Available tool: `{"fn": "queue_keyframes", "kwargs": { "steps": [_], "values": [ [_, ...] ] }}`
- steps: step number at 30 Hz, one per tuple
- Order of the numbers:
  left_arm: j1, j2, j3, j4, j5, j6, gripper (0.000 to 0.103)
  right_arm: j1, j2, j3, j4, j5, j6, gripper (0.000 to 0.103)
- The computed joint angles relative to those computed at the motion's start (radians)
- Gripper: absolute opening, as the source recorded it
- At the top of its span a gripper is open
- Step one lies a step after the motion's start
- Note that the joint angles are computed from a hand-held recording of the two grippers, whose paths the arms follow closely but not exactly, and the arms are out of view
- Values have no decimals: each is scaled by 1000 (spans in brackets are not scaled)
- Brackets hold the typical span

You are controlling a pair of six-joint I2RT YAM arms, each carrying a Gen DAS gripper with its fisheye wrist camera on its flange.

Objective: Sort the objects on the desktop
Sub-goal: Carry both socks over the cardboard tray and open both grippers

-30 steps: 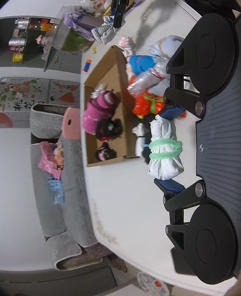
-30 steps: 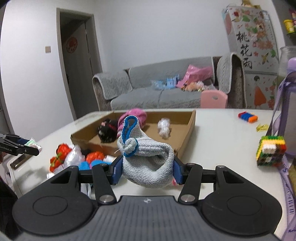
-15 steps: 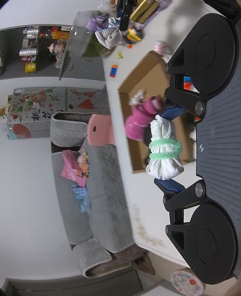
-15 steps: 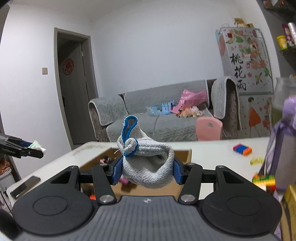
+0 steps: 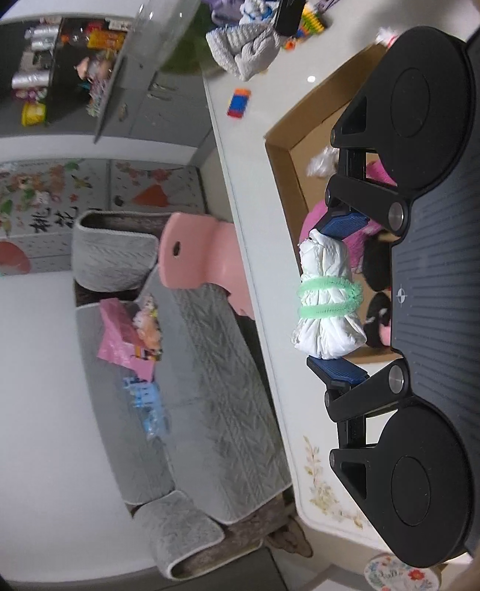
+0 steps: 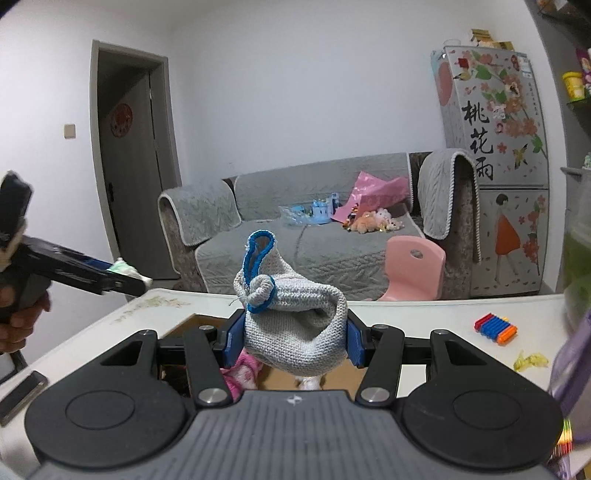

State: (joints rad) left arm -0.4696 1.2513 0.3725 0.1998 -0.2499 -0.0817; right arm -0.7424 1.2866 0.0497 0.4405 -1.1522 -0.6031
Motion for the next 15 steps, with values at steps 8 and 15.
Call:
{"fn": "queue_keyframes", "kwargs": {
  "steps": [8, 15],
  "values": [
    [73, 294, 75, 171, 71, 31, 71, 142, 225, 6, 313, 131, 133, 50],
    [103, 385, 88, 230, 96, 45, 71, 203, 295, 32, 340, 186, 142, 50]
  ]
}}
